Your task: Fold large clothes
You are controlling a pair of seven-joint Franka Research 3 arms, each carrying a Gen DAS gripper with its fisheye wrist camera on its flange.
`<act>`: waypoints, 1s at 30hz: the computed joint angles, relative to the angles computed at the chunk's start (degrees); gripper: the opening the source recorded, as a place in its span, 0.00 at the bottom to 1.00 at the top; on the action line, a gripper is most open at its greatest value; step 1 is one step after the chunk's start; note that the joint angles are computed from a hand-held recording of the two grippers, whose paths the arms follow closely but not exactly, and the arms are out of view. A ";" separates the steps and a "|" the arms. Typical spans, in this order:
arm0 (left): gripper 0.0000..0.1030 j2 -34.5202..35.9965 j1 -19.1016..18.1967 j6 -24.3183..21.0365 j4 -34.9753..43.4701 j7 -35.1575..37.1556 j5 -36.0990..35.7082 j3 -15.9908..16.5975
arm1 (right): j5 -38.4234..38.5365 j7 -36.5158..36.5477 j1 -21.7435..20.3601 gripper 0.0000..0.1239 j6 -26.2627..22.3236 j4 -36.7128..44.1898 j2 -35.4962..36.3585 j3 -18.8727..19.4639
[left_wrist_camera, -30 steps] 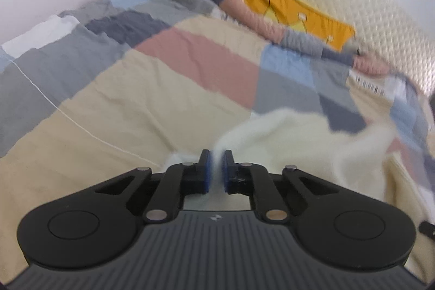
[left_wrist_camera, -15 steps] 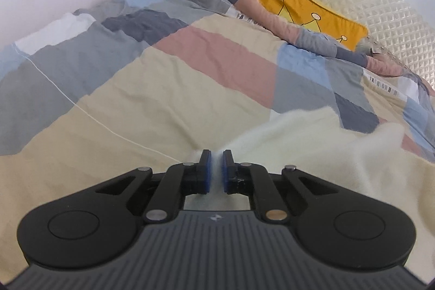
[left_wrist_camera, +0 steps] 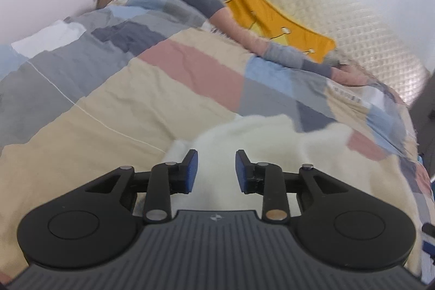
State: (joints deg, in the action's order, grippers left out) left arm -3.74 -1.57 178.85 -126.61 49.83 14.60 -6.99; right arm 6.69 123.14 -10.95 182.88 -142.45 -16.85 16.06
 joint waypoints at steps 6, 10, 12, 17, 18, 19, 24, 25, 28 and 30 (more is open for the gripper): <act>0.35 -4.93 -8.18 2.30 -5.64 10.97 -9.74 3.71 | 1.71 -4.18 6.10 0.52 2.40 -3.35 -3.73 -1.80; 0.35 -5.31 -7.39 2.10 -6.43 10.75 -6.94 1.27 | -1.95 -4.13 -2.84 0.52 -1.84 -2.00 -3.90 7.83; 0.35 -4.55 -10.17 1.17 -6.05 13.43 -9.55 3.13 | -5.96 -2.99 -6.13 0.52 -5.27 -0.27 -2.92 10.78; 0.35 -2.46 -10.58 -1.84 -4.42 16.72 -14.00 2.66 | -20.68 8.84 -22.15 0.48 -9.90 2.10 -4.37 25.23; 0.35 -2.25 -10.57 -2.02 -4.28 17.59 -15.14 2.60 | -22.26 10.73 -23.74 0.46 -10.35 2.27 -4.84 26.54; 0.35 -2.17 -10.73 -2.09 -4.27 18.68 -16.61 2.67 | -23.43 12.75 -24.98 0.44 -10.81 2.15 -5.53 27.51; 0.35 -1.61 -10.67 -2.61 -3.62 23.10 -22.33 2.42 | -25.32 21.59 -27.22 0.45 -12.21 1.06 -7.47 27.35; 0.35 -1.62 -10.33 -2.63 -3.61 23.18 -22.36 2.09 | -25.15 23.02 -26.84 0.45 -12.21 0.65 -7.66 26.53; 0.35 -1.53 -9.46 -2.63 -3.63 23.25 -21.65 1.32 | -23.94 26.21 -24.20 0.45 -10.99 -0.43 -6.77 22.94; 0.35 -1.53 -9.11 -2.61 -3.66 23.16 -21.36 1.06 | -24.31 27.99 -23.08 0.45 -10.03 -0.91 -6.66 21.54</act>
